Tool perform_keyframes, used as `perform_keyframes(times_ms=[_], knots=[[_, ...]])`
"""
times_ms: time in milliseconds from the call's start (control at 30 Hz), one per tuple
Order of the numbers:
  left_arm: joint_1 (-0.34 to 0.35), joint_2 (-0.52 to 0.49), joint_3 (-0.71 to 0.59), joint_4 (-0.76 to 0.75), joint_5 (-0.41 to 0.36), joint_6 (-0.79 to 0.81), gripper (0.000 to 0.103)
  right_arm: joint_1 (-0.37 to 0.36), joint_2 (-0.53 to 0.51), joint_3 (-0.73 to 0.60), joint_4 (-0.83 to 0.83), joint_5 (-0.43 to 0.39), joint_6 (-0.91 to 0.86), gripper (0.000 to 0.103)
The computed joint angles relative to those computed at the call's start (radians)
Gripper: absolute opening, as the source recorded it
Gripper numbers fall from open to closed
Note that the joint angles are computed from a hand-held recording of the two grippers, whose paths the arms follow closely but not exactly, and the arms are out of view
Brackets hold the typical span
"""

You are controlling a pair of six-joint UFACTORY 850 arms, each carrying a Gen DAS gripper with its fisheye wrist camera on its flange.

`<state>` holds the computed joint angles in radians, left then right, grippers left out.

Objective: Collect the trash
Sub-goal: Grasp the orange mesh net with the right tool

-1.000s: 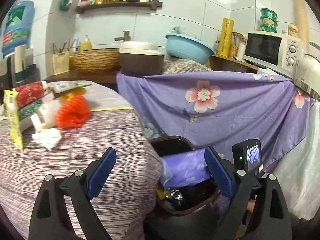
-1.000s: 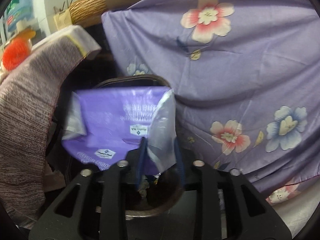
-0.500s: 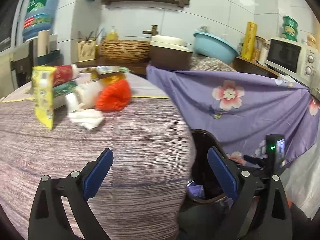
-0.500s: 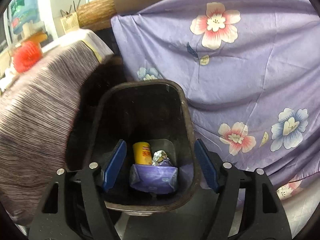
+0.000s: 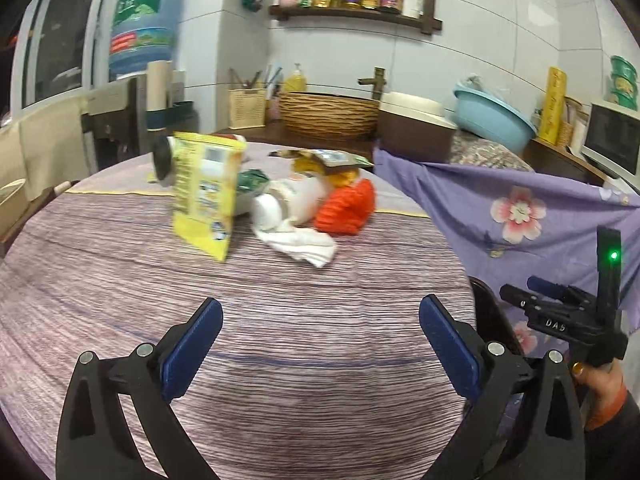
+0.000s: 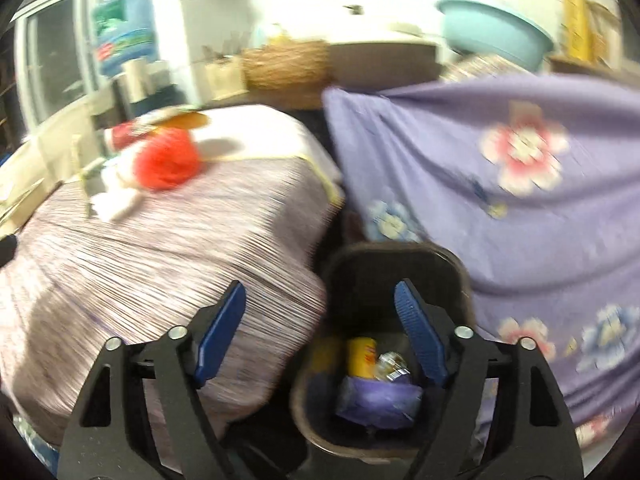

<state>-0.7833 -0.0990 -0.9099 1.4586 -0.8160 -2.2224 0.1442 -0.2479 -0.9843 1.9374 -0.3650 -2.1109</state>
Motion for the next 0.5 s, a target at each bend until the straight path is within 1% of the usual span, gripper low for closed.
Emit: perform_keyframes(times_ms=[100, 167, 200, 233, 300, 367, 467, 500], knots=[[0.005, 0.03, 0.03, -0.026, -0.016, 0.007, 0.097, 0.042, -0.001, -0.035, -0.106, -0.026, 0.088, 0.079], [0.008, 0.049, 0.049, -0.048, -0.024, 0.016, 0.097, 0.07, -0.015, -0.077, -0.215, -0.067, 0.194, 0.08], [0.009, 0.058, 0.059, -0.052, -0.03, 0.015, 0.097, 0.082, -0.031, -0.105, -0.265, -0.083, 0.241, 0.082], [0.011, 0.065, 0.066, -0.055, -0.032, 0.014, 0.097, 0.096, -0.043, -0.127, -0.295, -0.085, 0.266, 0.082], [0.016, 0.083, 0.082, -0.062, -0.032, 0.016, 0.097, 0.134, -0.071, -0.178, -0.347, -0.063, 0.301, 0.083], [0.023, 0.103, 0.1, -0.066, -0.033, 0.022, 0.097, 0.166, -0.116, -0.252, -0.481, -0.057, 0.422, 0.083], [0.042, 0.125, 0.116, -0.072, -0.021, 0.047, 0.097, 0.202, -0.179, -0.351, -0.635, -0.068, 0.578, 0.083], [0.049, 0.131, 0.118, -0.074, -0.017, 0.057, 0.097, 0.216, -0.2, -0.383, -0.678, -0.061, 0.621, 0.083]])
